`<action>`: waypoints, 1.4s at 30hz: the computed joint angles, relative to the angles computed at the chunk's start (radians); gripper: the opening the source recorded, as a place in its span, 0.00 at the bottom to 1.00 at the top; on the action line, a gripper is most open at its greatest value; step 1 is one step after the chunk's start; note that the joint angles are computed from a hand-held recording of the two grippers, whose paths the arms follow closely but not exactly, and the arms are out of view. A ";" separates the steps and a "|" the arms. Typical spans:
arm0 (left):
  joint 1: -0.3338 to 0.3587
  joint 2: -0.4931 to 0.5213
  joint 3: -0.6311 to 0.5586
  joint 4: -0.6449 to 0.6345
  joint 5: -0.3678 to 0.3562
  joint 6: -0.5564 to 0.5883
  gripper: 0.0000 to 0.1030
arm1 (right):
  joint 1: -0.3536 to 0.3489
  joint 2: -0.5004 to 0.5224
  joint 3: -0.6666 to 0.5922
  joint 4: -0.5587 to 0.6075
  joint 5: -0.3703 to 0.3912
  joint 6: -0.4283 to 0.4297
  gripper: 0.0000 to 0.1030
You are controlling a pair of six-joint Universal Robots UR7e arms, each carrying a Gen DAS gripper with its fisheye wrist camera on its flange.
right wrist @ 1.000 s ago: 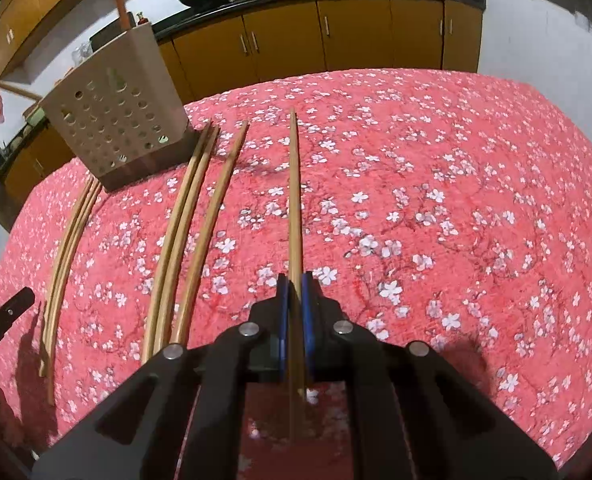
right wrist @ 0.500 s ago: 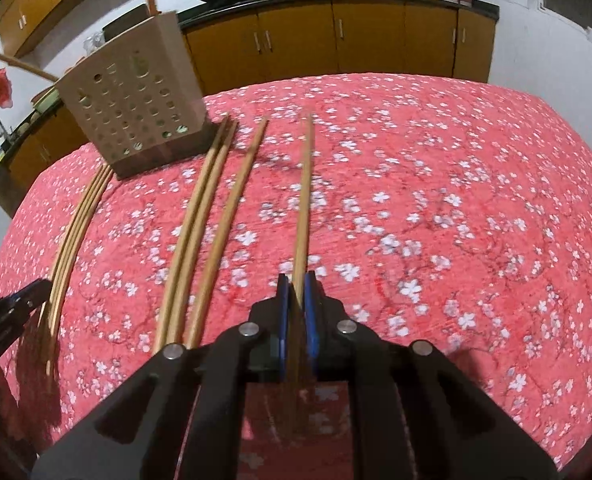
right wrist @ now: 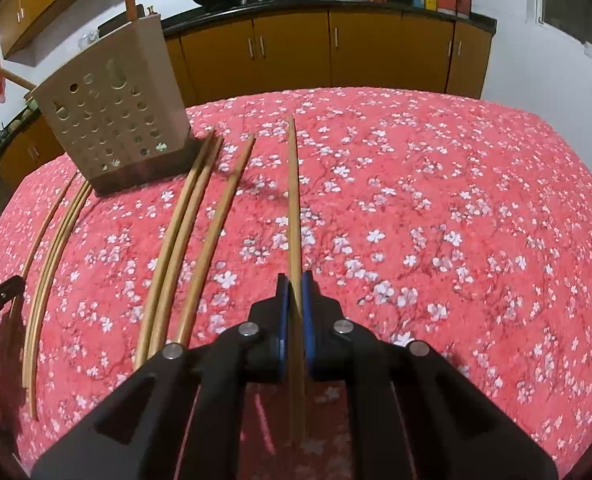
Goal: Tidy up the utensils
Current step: 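Close the left tool on another chopstick while the right tool grasps a chopstick, then raise the left tool's chopstick upright above the holder while the right tool raises its chopstick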
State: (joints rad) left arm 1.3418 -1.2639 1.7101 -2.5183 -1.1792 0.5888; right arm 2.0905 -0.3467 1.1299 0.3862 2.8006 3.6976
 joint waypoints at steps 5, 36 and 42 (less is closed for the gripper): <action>-0.001 -0.004 0.005 0.004 -0.008 -0.015 0.08 | -0.002 -0.008 0.012 -0.020 -0.006 -0.009 0.08; 0.006 -0.007 -0.010 0.032 -0.028 -0.044 0.09 | -0.003 -0.028 0.047 -0.063 -0.023 -0.015 0.09; 0.004 -0.008 -0.009 0.029 -0.023 -0.040 0.09 | -0.001 -0.023 0.040 -0.052 -0.021 -0.002 0.09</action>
State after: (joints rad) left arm 1.3456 -1.2722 1.7011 -2.4893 -1.2018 0.5485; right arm 2.0891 -0.3698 1.1702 0.3346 2.7798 3.6954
